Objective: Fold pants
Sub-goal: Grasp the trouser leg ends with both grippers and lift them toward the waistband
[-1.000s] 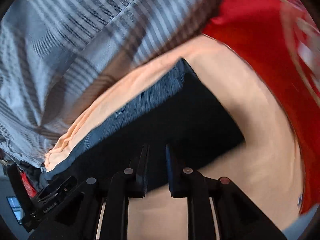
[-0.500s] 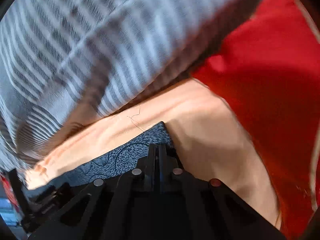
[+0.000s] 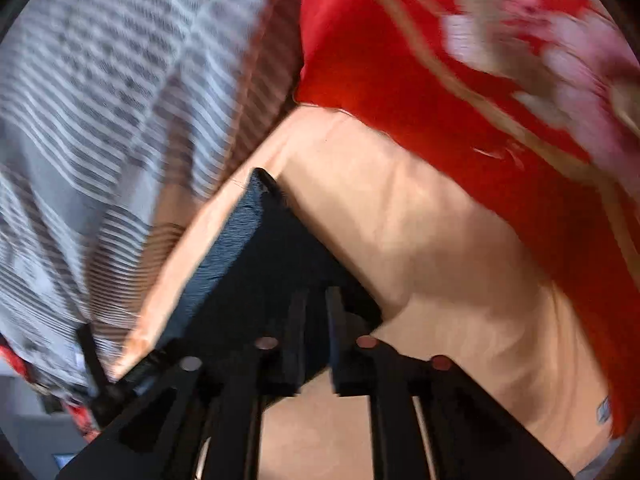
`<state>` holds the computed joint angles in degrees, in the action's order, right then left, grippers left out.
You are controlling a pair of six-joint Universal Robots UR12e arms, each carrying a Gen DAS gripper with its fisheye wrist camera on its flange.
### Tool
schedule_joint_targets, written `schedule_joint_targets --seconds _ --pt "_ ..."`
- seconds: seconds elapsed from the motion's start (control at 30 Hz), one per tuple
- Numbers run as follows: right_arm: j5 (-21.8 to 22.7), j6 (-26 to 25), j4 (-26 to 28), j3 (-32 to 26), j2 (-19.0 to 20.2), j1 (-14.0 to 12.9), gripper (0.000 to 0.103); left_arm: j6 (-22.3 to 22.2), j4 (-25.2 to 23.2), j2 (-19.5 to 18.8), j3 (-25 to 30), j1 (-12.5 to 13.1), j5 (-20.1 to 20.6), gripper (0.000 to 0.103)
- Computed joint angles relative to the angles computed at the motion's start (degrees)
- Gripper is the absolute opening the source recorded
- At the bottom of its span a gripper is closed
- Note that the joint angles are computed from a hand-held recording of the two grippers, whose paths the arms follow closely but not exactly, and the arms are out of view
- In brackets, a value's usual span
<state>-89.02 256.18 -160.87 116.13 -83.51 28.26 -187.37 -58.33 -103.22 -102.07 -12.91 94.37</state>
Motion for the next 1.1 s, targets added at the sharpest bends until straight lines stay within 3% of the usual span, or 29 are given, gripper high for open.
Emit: schedule_joint_targets --seconds 0.03,0.07,0.2,0.3,0.37,0.5,0.63,0.7,0.83,0.87,0.9,0.93,0.97,1.0,1.03,1.1 --pt "1.34 2.15 -3.04 1.37 -0.28 0.13 0.055 0.62 -0.48 0.65 -0.11 0.03 0.30 0.102" --pt "2.10 3.74 -5.15 2.19 -0.20 0.47 0.060 1.12 -0.31 1.45 -0.48 0.07 0.03 0.102" --pt "6.22 8.24 -16.26 4.58 3.04 1.42 0.061 2.33 0.03 4.78 -3.00 0.08 -1.84 0.102" --pt "6.58 12.32 -26.60 5.93 6.38 1.75 0.060 4.14 -2.06 5.42 -4.26 -0.55 -1.58 0.102" --pt "4.70 14.13 -33.83 6.53 8.43 2.18 0.060 2.88 -2.68 5.73 -5.18 -0.32 -2.29 0.102" --pt "3.03 12.42 -37.14 5.82 9.77 2.07 0.059 3.05 -0.70 6.89 -7.17 1.04 -4.15 0.102" --pt "2.87 10.88 -39.59 4.75 11.02 1.04 0.060 2.70 -0.61 7.15 -7.40 0.19 -3.41 0.102" --pt "3.28 10.61 -40.05 3.53 12.20 0.69 0.060 1.41 -1.07 6.97 -6.90 -0.72 -3.63 0.102" --pt "6.02 9.02 -37.70 1.57 13.17 -0.33 0.058 2.13 -2.06 7.03 -6.87 -0.18 -4.05 0.102" --pt "8.13 9.16 -36.23 1.13 13.16 -0.82 0.053 1.95 -2.46 6.99 -6.66 -0.10 -3.85 0.093" --pt "10.05 10.14 -36.51 0.90 13.50 -1.25 0.031 1.07 -2.39 6.73 -5.97 -0.67 -3.13 0.084" --pt "11.25 11.34 -36.92 0.81 13.70 -1.48 0.012 -0.40 -2.12 5.47 -4.27 -2.15 -1.68 0.065" --pt "11.00 11.48 -36.65 0.81 13.44 -1.42 0.012 -0.51 -1.85 5.37 -3.56 -2.69 -0.58 0.046" --pt "10.95 10.59 -36.00 0.68 13.08 -1.35 0.012 -0.52 -1.37 5.37 -3.12 -2.77 -0.65 0.038" --pt "10.84 8.85 -34.60 0.40 12.49 -1.19 0.012 -0.83 -0.90 5.28 -2.73 -2.67 -1.27 0.032" --pt "11.02 6.26 -33.05 -0.34 11.91 -0.96 0.012 -1.65 1.00 4.54 -1.83 -2.19 -3.54 0.032"
